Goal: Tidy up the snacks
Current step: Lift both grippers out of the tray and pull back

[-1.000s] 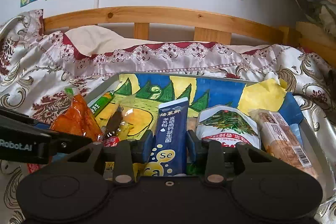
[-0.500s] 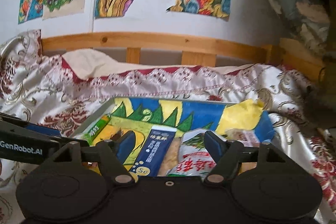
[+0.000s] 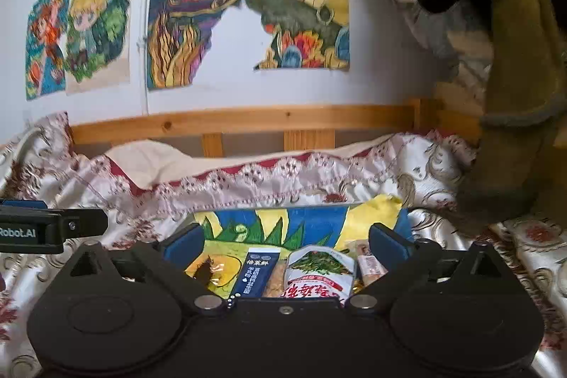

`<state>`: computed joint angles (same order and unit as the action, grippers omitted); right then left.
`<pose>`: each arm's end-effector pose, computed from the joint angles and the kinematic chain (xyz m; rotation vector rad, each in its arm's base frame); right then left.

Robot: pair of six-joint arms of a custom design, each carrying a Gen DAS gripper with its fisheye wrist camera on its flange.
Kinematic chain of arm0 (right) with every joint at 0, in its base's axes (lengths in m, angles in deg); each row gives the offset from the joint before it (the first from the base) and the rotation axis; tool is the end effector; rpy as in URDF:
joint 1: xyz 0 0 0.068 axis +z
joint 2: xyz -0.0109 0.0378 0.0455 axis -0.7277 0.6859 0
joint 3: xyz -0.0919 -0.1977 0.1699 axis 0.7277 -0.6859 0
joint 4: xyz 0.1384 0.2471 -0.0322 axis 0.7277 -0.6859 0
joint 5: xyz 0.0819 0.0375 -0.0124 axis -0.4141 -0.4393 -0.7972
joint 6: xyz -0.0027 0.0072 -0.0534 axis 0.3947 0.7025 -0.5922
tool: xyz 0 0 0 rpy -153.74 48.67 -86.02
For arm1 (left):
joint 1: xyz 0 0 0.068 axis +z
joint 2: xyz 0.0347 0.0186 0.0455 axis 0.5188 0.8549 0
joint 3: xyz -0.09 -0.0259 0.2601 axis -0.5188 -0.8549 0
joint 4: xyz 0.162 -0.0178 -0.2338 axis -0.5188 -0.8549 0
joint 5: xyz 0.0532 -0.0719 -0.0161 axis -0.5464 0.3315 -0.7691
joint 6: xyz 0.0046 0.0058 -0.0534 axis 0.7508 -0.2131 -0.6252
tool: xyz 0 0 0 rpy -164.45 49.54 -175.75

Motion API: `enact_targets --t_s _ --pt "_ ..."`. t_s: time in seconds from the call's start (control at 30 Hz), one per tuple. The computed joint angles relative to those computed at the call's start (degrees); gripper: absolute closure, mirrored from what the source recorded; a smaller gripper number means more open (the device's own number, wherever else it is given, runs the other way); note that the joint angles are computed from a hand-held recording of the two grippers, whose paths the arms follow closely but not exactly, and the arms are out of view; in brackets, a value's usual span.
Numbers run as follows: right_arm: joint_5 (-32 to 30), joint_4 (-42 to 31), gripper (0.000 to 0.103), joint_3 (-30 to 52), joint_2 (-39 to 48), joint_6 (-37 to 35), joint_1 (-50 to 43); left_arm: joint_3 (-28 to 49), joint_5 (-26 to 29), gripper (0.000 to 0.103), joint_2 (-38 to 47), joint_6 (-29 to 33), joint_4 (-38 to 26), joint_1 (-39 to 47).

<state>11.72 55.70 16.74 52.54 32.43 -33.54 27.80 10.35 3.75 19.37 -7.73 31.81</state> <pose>0.3290 0.0766 0.1617 -0.1636 1.8686 0.1836 0.3044 0.0040 0.1804 -0.0848 1.9772 -0.0030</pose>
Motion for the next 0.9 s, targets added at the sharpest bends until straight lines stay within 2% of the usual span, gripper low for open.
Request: enact_targets --t_s 0.17,0.4,0.47,0.53,0.57,0.63,0.9 --pt "-1.2 -2.0 0.001 -4.5 -7.4 -0.6 -1.6 -4.7 -5.9 0.000 -9.2 -0.7 -3.2 -3.2" --pt "-5.2 -10.2 0.001 -14.9 -25.9 1.1 -5.9 -11.4 -13.3 0.000 -23.4 -6.4 -12.8 -8.5" --pt "-4.1 -14.4 0.001 -16.3 -30.6 2.8 -5.6 -13.6 -14.7 0.000 -28.5 -7.8 -16.6 -9.9" --pt "-6.5 -19.2 0.001 -20.6 -38.9 1.7 -7.2 -15.1 -15.8 0.000 -33.3 -8.9 -21.0 -11.2" --pt "-4.6 -22.2 0.001 -20.3 -41.0 3.7 -6.2 -15.3 -16.4 0.000 -35.4 -9.6 -23.6 -11.8" --pt "-6.9 -27.1 0.001 -24.0 -49.5 0.8 -7.7 -15.6 -17.8 0.000 -38.9 -10.8 -27.8 -13.1" --pt "-8.8 -46.8 0.001 -26.7 -72.5 -0.6 -8.5 -16.7 -29.6 0.000 -52.7 -15.1 -43.4 -24.5"
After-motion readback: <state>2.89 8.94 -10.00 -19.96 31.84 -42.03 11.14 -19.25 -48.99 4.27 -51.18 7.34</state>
